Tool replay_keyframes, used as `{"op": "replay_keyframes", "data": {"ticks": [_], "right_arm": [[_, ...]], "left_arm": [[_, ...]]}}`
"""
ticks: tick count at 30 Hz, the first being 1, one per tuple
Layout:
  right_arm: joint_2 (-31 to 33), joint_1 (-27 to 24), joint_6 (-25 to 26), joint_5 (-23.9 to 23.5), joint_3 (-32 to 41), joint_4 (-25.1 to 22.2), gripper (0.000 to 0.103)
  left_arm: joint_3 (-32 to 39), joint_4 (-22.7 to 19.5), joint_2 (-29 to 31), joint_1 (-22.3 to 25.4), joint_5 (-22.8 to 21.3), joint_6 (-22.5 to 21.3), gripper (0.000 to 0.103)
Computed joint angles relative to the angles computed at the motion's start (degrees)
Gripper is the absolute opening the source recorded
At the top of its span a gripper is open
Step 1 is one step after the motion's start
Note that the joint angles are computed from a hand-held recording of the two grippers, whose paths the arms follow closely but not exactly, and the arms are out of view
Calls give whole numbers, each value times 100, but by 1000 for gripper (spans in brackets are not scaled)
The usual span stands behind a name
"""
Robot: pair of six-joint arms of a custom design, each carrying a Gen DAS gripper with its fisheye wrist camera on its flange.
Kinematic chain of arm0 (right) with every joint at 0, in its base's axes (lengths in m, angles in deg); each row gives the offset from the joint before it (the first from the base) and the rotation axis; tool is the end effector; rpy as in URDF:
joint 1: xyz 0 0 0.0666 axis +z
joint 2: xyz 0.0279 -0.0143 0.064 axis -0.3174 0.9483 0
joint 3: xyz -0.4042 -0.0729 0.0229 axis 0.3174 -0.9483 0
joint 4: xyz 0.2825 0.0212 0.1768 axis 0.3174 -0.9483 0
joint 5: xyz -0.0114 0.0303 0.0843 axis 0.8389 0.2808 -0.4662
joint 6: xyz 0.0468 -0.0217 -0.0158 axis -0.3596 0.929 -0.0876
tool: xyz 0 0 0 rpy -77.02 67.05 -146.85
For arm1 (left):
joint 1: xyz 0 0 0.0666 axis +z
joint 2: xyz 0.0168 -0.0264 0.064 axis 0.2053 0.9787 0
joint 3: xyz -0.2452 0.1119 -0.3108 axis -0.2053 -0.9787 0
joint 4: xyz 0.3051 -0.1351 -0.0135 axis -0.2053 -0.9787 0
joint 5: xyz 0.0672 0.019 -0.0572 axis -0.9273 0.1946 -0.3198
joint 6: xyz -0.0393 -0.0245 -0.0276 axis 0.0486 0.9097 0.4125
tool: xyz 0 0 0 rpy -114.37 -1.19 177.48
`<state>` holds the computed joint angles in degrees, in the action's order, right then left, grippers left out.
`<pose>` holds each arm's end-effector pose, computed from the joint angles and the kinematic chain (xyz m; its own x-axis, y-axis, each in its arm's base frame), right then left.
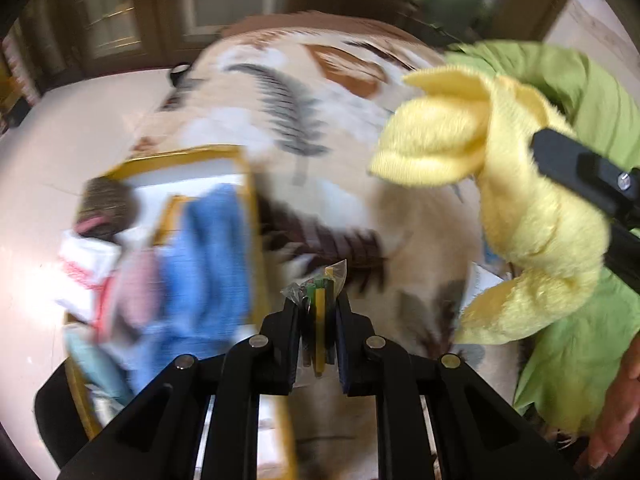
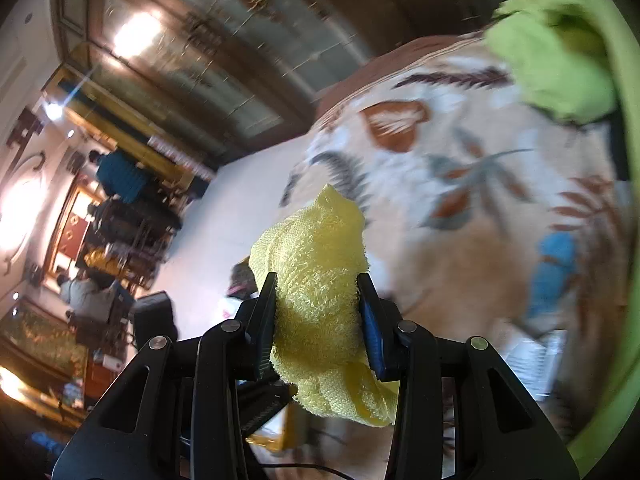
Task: Organize soft objects
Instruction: 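Grasp the yellow-green stick packet with the left tool while the right tool lifts the yellow towel, then lower the stick packet and yellow towel into the white box and open both tools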
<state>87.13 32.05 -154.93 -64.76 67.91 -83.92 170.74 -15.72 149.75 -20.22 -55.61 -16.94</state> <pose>0.2784 0.3189 0.5436 -0.6737 0.5785 -0.4599 0.2020 0.7428 0.6384 0.3749 -0.2417 0.5360 -0.8212 0.4145 -0.3923 0.5078 0.8444 -0.1706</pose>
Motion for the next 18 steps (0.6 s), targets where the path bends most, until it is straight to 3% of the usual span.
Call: {"op": "replay_keyframes", "data": {"ticks": [6, 11, 18], "right_arm": [[733, -138, 147, -738, 621, 586, 37], [1443, -275, -90, -1461, 1149, 1260, 37], [2411, -382, -480, -1809, 1929, 1208, 37]], "left_arm": [[44, 34, -5, 516, -146, -29, 14], [-129, 149, -28, 891, -282, -111, 14], [-524, 345, 8, 1085, -367, -83, 14]]}}
